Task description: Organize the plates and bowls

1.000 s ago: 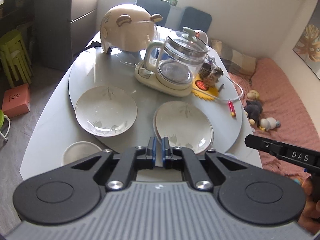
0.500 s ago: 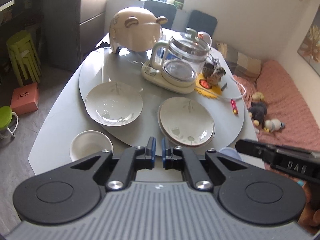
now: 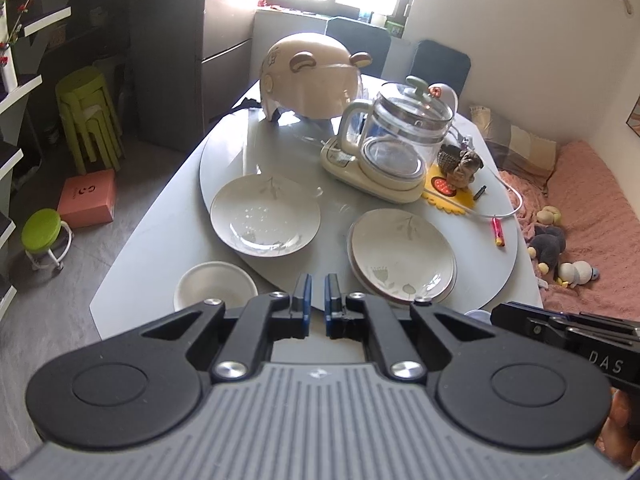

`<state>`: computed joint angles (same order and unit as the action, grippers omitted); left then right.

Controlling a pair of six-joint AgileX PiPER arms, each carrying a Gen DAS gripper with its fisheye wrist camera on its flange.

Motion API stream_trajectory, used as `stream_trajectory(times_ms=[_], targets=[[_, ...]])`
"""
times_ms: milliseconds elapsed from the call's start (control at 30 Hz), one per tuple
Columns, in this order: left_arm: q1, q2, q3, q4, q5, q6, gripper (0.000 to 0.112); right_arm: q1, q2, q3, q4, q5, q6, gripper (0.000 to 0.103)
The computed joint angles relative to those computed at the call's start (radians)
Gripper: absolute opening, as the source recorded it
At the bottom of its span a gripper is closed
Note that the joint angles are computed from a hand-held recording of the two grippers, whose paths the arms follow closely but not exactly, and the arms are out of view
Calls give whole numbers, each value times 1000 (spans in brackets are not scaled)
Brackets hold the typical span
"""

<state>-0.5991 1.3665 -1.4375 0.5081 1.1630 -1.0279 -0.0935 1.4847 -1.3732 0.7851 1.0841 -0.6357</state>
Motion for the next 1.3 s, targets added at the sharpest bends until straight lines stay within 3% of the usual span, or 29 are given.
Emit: stream_trajectory(times_ms=[300,567,733,800,933,1033,1200,1300], targets=[[150,18,35,-121,-93,106,6,56,35,3,-30,-36,41,13],[412,136,-49,-365,-182,491,6,191,132,-104,-143,-152,218,13],[566,244,-141,-514,-186,706,6,274,231,-208,-226,-187,368,13],[619,295,-184,-565,-181,778,11,302,281,-263,-254,-186,430,13],[715,400,-264,-659,-173,890,37,359,370,-360,-333,-197,550,13],[776,484,-327,-717,-172,964,45,392,447,-442,-384,-196,638,14],[847,656,-483,-762,-129,1034,57,431,587,-594,-438,-144,767,43],[893,776,-608,-801,-77,1073,58,463,667,-695,-486,-102,834,47]])
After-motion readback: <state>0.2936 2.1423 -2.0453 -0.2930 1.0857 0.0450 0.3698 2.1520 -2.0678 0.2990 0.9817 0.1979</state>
